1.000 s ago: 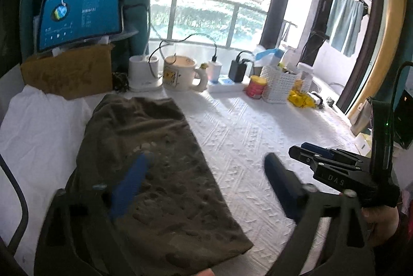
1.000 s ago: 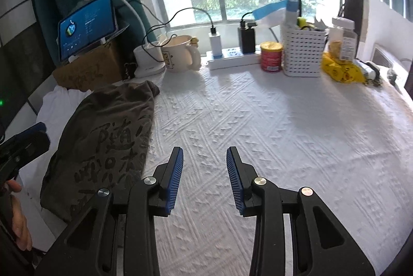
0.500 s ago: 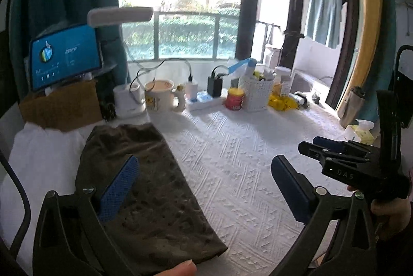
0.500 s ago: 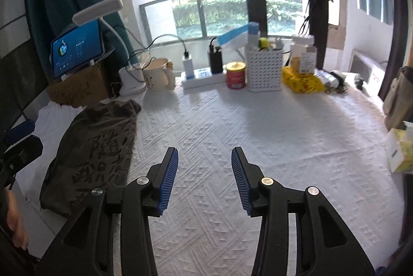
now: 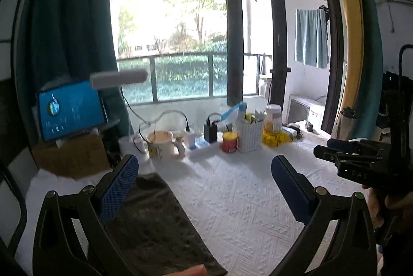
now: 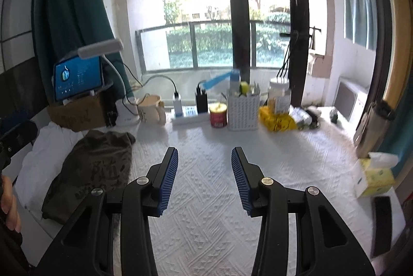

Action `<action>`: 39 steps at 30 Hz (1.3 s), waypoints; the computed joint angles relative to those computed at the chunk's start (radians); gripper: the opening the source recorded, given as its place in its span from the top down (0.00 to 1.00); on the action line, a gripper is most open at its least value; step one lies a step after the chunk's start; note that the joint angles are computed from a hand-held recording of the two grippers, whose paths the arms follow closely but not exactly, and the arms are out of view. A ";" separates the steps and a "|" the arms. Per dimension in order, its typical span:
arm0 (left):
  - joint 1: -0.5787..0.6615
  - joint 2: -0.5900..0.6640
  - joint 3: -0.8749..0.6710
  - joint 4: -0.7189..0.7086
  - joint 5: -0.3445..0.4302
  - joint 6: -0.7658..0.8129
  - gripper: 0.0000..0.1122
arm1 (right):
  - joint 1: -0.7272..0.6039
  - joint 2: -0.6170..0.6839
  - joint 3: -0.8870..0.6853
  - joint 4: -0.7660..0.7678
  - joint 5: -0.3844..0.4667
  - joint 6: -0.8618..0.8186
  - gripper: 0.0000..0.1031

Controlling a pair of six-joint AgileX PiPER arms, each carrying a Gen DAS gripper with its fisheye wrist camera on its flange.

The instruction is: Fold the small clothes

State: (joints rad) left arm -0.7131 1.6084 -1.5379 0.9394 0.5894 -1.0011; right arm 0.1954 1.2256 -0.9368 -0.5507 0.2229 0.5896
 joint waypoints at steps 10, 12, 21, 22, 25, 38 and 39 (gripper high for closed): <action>-0.032 -0.076 0.043 0.219 0.009 -0.194 0.09 | 0.083 -0.114 0.006 -0.255 0.054 0.219 0.55; -0.039 -0.094 0.054 0.242 0.017 -0.215 0.09 | 0.105 -0.134 0.008 -0.319 0.068 0.275 0.55; -0.021 -0.121 0.023 0.143 0.079 -0.168 0.09 | 0.196 -0.231 0.016 -0.547 0.124 0.483 0.30; -0.020 -0.122 0.018 0.143 0.094 -0.172 0.09 | 0.210 -0.238 0.008 -0.566 0.133 0.490 0.30; -0.032 -0.144 0.036 0.209 0.122 -0.225 0.09 | 0.250 -0.263 0.003 -0.646 0.153 0.546 0.30; 0.010 -0.158 0.058 0.282 0.169 -0.318 0.09 | 0.252 -0.248 -0.011 -0.745 0.115 0.617 0.30; 0.013 -0.152 0.057 0.283 0.162 -0.315 0.09 | 0.243 -0.241 -0.015 -0.723 0.107 0.600 0.30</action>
State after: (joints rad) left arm -0.7001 1.4567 -1.4810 1.2224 0.7519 -1.3159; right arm 0.4379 0.9848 -0.9518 -1.2738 0.3298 1.1895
